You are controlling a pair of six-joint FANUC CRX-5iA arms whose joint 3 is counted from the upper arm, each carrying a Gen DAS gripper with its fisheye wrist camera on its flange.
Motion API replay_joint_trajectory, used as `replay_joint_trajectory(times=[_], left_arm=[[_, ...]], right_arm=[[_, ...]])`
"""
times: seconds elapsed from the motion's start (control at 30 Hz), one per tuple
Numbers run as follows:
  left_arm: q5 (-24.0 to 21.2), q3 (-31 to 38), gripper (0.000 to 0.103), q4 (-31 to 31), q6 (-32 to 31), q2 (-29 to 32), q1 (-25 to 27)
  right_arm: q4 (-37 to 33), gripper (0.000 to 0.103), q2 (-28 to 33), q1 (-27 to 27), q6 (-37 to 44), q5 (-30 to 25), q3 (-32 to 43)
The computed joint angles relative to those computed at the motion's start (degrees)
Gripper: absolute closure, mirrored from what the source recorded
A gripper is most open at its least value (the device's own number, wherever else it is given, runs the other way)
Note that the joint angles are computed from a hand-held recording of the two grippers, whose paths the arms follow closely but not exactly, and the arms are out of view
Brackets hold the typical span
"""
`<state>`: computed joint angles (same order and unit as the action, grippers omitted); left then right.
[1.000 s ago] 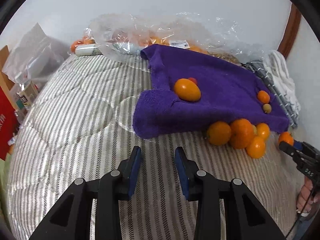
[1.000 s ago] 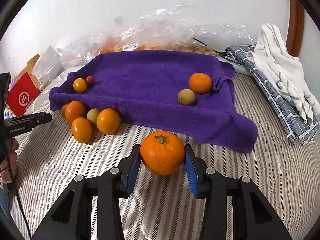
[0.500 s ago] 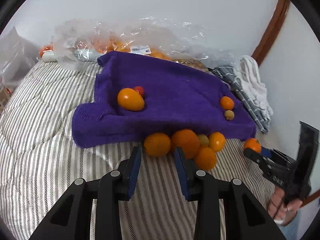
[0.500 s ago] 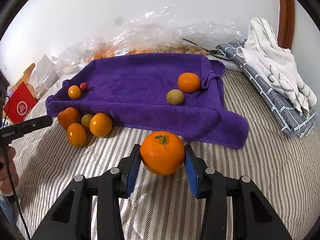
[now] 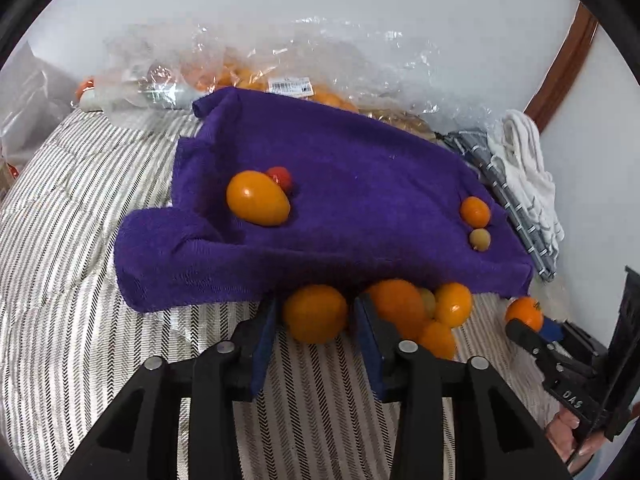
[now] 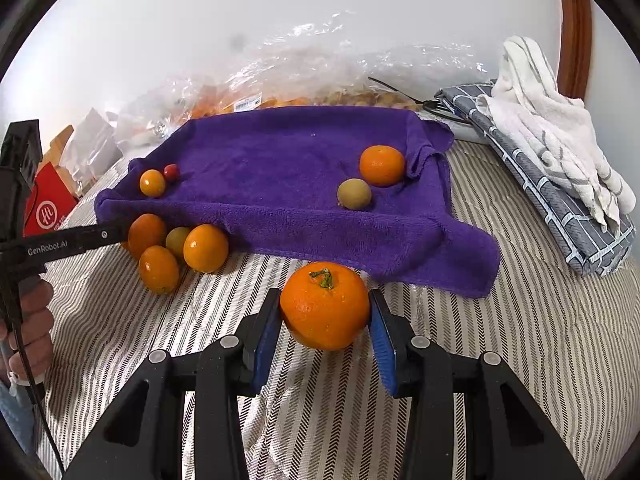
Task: Organize fruits
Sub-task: 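Grasp a large orange with the right gripper and lift it, then grasp an orange beside the towel with the left gripper while the right holds its orange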
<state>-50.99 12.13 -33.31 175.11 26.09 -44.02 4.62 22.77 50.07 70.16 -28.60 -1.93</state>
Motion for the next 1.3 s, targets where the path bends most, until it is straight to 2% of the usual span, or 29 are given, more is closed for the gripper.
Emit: replay_joint_trajectory(times=[0.13, 0.2, 0.3, 0.4, 0.53, 0.67, 0.93, 1.17, 1.23, 1.3], left_arm=[[-2.66, 2.28, 0.065, -0.85, -0.87, 1.54, -0.58], [-2.49, 1.78, 0.069, -1.70, 0.37, 1.14, -0.92], [-3.20, 0.68, 0.069, -2.95, 2.93, 0.04, -1.50], [-6.82, 1.00, 0.069, -4.40, 4.52, -0.11, -2.46], [-6.77, 0.97, 0.069, -3.01, 2.61, 0.13, -1.98], [-9.91, 3.33, 0.069, -3.34, 0.99, 1.78, -2.55], [-7.58, 0.94, 0.070, -5.54, 5.67, -0.01, -3.21], [-7.61, 0.90, 0.074, -9.57, 8.29, -0.70, -4.90], [-7.33, 0.82, 0.074, -8.57, 7.46, -0.63, -4.41], [-5.17, -0.21, 0.073, -6.11, 6.01, -0.96, -3.28]], right_arm=[[0.06, 0.061, 0.11, -0.02, 0.26, -0.09, 0.13], [-0.35, 0.061, 0.13, -0.13, 0.65, -0.10, 0.24], [-0.98, 0.061, 0.17, -0.48, 1.00, -0.11, 0.39], [-0.71, 0.061, 0.18, -0.64, 0.17, 0.00, 0.27], [0.02, 0.061, 0.09, -0.49, -0.54, 0.17, -0.09], [-0.19, 0.061, 0.12, -0.45, -0.11, -0.06, 0.06], [0.10, 0.061, 0.09, -0.44, -0.74, 0.31, -0.13], [0.03, 0.061, -0.41, -0.48, -0.82, 1.27, -0.86], [0.03, 0.061, -0.64, -0.39, -0.94, 1.59, -1.15], [-0.24, 0.061, -0.66, -0.26, -0.41, 1.65, -1.14]])
